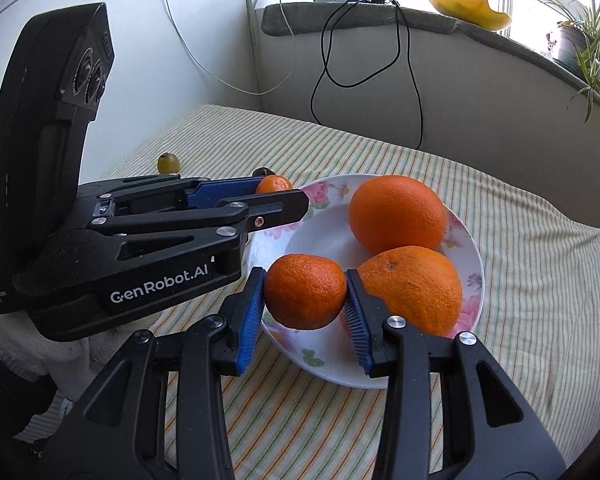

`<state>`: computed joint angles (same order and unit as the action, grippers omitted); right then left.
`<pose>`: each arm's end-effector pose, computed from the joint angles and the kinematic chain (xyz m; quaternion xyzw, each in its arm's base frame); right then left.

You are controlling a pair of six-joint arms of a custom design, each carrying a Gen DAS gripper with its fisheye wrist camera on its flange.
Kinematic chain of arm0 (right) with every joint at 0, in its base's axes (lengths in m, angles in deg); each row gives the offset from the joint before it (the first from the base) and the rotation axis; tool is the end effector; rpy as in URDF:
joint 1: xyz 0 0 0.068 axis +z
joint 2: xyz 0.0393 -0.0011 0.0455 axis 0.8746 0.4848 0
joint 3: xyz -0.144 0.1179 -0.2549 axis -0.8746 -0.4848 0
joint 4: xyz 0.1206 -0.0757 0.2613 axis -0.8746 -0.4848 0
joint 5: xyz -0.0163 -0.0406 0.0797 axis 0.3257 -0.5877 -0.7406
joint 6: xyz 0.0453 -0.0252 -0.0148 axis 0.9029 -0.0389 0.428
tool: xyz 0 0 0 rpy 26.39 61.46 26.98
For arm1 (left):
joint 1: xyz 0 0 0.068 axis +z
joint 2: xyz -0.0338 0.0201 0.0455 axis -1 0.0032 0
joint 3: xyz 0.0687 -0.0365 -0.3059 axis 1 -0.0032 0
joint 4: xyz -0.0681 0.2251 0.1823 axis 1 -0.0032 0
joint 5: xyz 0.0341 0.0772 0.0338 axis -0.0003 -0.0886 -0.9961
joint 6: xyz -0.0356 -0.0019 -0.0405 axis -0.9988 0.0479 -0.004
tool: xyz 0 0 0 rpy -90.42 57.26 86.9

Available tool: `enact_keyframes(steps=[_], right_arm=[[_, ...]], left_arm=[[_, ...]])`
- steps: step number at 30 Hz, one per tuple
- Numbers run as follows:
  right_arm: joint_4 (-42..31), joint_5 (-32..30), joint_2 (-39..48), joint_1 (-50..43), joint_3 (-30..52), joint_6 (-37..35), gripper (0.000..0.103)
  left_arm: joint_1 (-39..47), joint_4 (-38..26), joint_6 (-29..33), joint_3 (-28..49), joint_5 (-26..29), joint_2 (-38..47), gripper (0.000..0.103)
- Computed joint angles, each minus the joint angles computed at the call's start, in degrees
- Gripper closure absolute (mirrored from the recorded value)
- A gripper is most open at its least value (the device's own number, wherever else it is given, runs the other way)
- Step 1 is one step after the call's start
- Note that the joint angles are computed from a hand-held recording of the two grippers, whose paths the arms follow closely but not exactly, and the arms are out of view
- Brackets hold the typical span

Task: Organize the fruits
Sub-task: 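Carry both tangerines over the white plate and open both tools to drop them, then withdraw both open tools from the plate toward the remaining fruit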

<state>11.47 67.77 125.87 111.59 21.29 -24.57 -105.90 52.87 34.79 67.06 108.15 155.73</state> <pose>0.1380 0.1511 0.1328 -0.1653 0.9182 0.0873 0.3493 0.1848 -0.0664 0.1164 0.1760 0.8804 -0.2292 0.3760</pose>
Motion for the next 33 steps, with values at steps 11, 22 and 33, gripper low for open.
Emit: enact_keyframes(steps=[11,22,33], right_arm=[[0.9,0.4,0.6,0.0,-0.3,-0.7,0.061],[0.8,3.4,-1.5,2.1,-0.8,-0.6,0.023],[-0.8,3.2,-5.0,1.0,-1.4,-0.4,0.023]], left_arm=[[-0.4,-0.7,0.2,0.3,0.4,-0.6,0.071],[0.5,-1.8,0.0,-0.2,0.6,-3.1,0.058],[1.2,-3.8,-0.1,-1.1,0.7,-6.5,0.058]])
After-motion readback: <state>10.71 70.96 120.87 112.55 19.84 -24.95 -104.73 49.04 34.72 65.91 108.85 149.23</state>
